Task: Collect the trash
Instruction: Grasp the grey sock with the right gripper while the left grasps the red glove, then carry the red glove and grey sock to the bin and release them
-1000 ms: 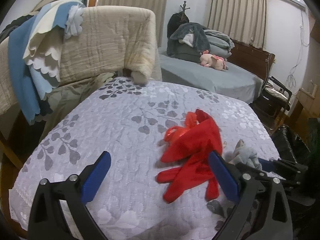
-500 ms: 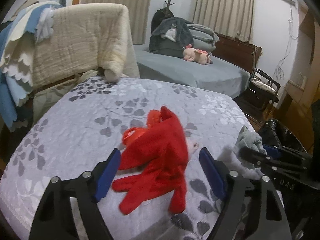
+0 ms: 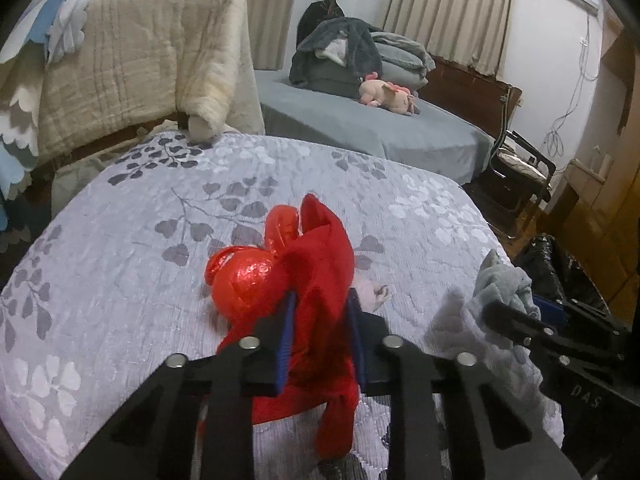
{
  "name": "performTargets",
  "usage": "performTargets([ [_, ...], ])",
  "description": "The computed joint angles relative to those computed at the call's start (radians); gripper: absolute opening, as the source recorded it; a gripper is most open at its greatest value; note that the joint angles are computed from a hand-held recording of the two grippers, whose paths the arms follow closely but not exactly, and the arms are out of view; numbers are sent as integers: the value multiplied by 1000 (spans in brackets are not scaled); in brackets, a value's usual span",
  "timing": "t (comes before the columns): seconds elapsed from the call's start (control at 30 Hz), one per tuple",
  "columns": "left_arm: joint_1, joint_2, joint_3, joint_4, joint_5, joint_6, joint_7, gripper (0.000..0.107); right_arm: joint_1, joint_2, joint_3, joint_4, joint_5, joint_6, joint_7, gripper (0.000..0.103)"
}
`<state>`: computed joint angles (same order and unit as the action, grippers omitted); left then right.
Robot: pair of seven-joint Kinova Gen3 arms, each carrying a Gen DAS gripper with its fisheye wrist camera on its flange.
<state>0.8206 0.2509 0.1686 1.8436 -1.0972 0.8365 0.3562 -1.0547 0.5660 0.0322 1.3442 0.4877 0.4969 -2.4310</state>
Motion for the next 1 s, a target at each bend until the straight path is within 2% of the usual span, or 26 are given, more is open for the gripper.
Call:
performTargets([
  [0.2, 20, -22, 11, 0, -21, 61, 33, 13, -16, -15, 17, 11, 20, -14, -15, 39],
  [0.53, 31, -63, 69, -26, -39, 165, 36, 13, -34, -55, 32, 23, 71, -28, -58, 39],
  [1.0, 82, -53, 99, -117, -40, 209, 0, 13, -46, -165, 23, 100, 206, -6, -187, 39],
])
